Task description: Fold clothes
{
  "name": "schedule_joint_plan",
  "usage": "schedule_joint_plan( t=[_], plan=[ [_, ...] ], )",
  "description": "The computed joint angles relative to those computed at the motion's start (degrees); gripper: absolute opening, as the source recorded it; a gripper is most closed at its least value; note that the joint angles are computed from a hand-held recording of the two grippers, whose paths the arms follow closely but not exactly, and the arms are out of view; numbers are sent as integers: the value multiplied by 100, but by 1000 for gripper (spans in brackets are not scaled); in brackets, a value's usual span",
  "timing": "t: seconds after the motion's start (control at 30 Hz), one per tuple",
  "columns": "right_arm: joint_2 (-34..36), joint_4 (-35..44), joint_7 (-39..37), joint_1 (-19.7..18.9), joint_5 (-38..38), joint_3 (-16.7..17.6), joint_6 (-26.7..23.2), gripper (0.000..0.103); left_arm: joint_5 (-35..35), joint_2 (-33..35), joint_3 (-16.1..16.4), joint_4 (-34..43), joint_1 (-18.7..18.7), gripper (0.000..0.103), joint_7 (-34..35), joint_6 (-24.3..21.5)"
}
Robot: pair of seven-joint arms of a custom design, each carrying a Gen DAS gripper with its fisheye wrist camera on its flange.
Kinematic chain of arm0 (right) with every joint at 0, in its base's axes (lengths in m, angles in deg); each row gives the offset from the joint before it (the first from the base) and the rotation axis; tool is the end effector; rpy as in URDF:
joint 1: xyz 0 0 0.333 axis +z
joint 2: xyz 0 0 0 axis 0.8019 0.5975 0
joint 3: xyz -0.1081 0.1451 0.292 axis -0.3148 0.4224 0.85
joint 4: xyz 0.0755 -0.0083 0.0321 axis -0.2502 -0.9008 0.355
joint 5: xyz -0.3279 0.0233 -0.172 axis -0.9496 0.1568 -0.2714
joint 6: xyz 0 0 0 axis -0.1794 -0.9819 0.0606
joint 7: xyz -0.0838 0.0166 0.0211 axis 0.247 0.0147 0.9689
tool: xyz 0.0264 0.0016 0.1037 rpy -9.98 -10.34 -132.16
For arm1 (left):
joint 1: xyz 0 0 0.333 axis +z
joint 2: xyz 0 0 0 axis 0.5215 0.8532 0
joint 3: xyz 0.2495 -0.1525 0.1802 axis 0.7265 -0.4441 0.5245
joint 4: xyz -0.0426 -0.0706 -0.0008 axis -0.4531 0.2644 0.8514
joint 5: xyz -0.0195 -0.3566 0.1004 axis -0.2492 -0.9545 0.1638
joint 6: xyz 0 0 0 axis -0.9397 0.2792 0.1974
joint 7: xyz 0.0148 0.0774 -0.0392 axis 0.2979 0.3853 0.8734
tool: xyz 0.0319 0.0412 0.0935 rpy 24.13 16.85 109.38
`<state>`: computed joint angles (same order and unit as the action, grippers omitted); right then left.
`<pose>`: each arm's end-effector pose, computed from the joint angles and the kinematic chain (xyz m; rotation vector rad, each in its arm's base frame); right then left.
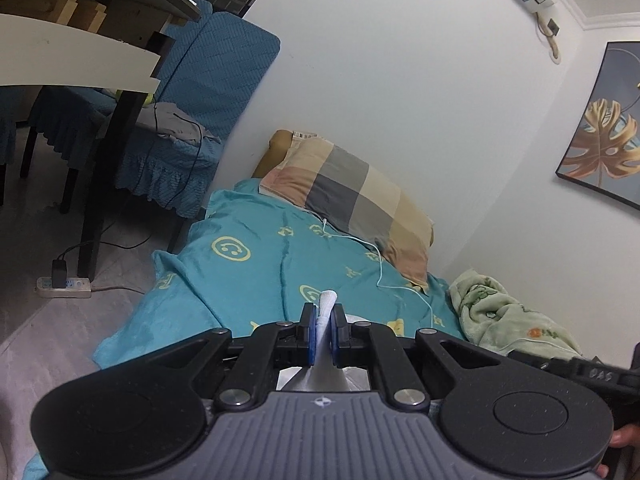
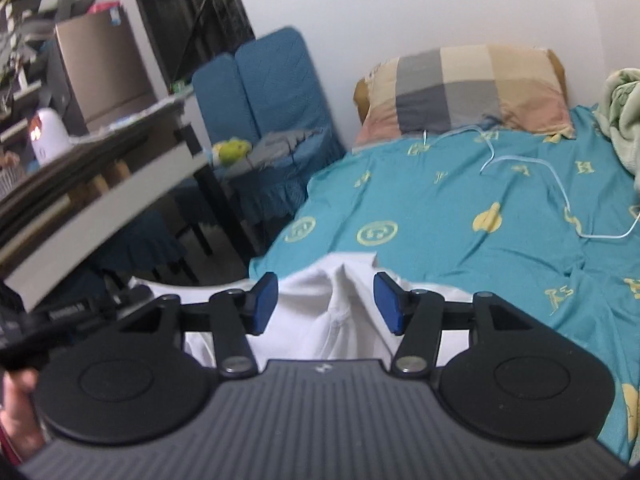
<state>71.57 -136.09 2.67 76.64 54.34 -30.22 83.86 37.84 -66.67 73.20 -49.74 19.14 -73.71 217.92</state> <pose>0.6832 0.3885 0.6078 -1.8481 0.8909 -0.0831 0.4544 -0.2686 0.5691 -1.9538 0.8749 -1.2629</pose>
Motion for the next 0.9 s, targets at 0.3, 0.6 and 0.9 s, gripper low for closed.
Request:
schedule_joint_plan(
  t=[0.3, 0.6, 0.9],
  plan=[
    [1269, 1661, 1308, 532, -1087, -458, -471, 26, -168, -11, -47, -20, -56, 8, 204, -34],
    [-635, -1255, 231, 18, 352, 578, 2622, 12, 558, -567, -426, 4, -237, 5, -7, -779],
    [-2277, -1736, -2837, -1274, 2962, 2574, 3910, 12, 313, -1055, -1127, 1584, -261, 4, 2227, -1558]
  ],
)
